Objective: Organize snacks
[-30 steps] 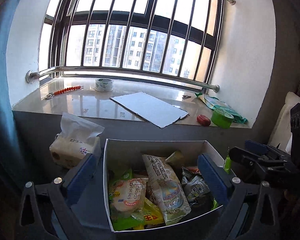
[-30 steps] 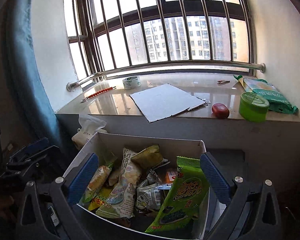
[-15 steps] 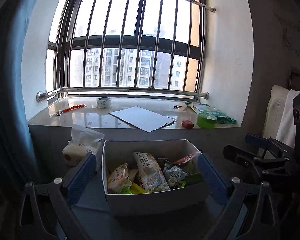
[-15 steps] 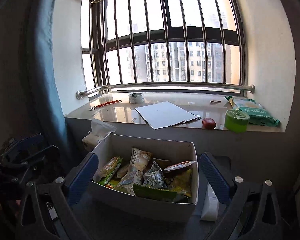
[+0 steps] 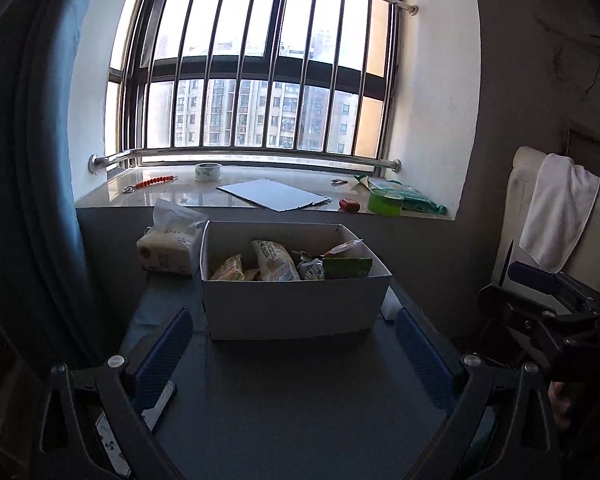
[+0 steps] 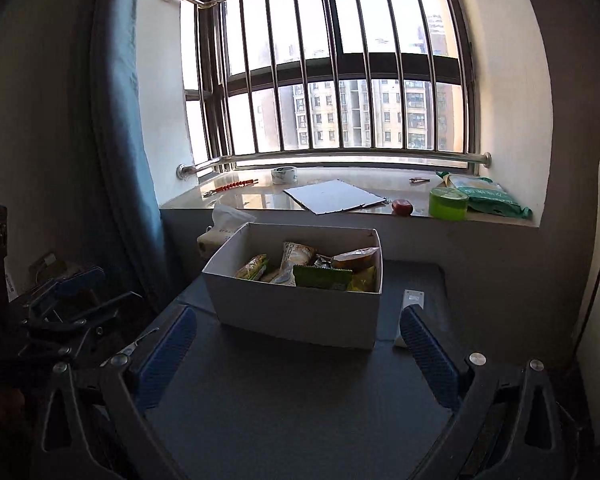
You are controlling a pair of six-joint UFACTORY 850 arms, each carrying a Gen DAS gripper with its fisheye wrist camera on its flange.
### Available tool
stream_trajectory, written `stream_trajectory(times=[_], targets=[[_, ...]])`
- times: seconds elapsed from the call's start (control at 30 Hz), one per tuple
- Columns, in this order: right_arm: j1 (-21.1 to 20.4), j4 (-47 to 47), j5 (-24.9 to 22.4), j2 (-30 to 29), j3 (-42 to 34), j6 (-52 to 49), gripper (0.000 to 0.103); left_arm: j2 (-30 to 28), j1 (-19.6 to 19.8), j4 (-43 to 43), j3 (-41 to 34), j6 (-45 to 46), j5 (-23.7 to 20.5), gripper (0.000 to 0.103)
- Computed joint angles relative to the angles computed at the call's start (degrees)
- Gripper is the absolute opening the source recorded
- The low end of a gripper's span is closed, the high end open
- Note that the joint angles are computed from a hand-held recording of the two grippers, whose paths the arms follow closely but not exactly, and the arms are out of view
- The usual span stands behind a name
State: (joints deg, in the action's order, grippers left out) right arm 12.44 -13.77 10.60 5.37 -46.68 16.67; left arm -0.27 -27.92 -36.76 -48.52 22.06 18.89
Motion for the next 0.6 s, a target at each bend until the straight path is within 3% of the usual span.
stream_trajectory(times=[0.07,0.17,0.27,0.6], targets=[[0.5,5.4,-0.3,1.5,2.0,-5.5,0.103,1.1,-0.6,0.2,1.5,0.1,0.0,0.103],[0.5,0.1,-0.6,3.1,3.7,0.4,0.103,1.7,-1.8,-4.7,2.1,5.3,0.6,0.103],[0.7,3.4,-0.3,3.9,4.8,-2.3,0.103,2.0,-2.2,-3.8,2.2,4.8,0.4,0.103],[0.2,0.8,-0.4,3.9,4.9,1.1,0.103,1.3,-2.2,-5.1,1.6,6.1,-0.2,0.103]])
